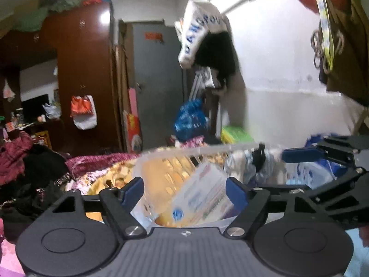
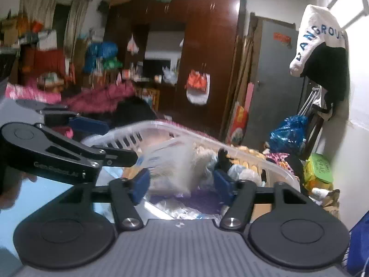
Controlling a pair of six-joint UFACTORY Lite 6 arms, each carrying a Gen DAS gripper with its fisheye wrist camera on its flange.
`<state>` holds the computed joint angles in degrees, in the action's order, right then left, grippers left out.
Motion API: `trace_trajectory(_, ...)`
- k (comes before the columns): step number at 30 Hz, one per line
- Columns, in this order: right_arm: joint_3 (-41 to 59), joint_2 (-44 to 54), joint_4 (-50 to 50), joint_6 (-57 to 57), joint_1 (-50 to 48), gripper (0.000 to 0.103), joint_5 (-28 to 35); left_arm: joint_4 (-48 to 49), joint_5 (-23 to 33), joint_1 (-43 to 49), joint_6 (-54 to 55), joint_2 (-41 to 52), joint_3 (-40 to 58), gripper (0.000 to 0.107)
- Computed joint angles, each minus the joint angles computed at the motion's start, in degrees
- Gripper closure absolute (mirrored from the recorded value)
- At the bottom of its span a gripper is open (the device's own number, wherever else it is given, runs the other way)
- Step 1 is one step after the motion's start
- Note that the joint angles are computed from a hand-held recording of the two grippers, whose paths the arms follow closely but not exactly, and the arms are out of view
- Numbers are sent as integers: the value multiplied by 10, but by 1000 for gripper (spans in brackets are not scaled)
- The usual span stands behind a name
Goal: Organize objects
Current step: 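Lower the card box into the basket and open both grippers, then move the left gripper to the red mesh-bagged ball while the right approaches the wrapped soap bar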
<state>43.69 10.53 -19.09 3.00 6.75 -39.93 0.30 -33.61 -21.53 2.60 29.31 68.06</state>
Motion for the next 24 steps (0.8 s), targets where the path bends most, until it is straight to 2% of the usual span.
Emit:
trace_trajectory(2,-47,-30,-6,2,-11,10,-43,14,-38,3,-19,-42,-63,22)
trace_trajectory(4,-100,-64,-34,15,-34,2,-87,14,-71,-1,-15,-84,-131,20)
trace_trajectory(9,-203,-101,-130,87,-132,0,-205,-5,-152,-24,22,-136,-271,19)
trace_trajectory(11,-207,-75,-166,120,-169,0,-228,-4,-151,-28,24,-124,-282,19)
trace_trajectory(14,-192,-23,-185,147,-191,0,-216,28,-119,-22,-8,-72,-240,19)
trace_trajectory(16,-148,28,-236,188,-204,0,-188,47,-100,-15,-32,-37,-203,19)
trace_trajectory(19,-97,66,-205,220,-176,0,-123,77,-67,-6,-90,5,-151,19)
trace_trajectory(24,-60,89,-189,230,-128,0,-97,119,-74,6,-148,32,-141,19)
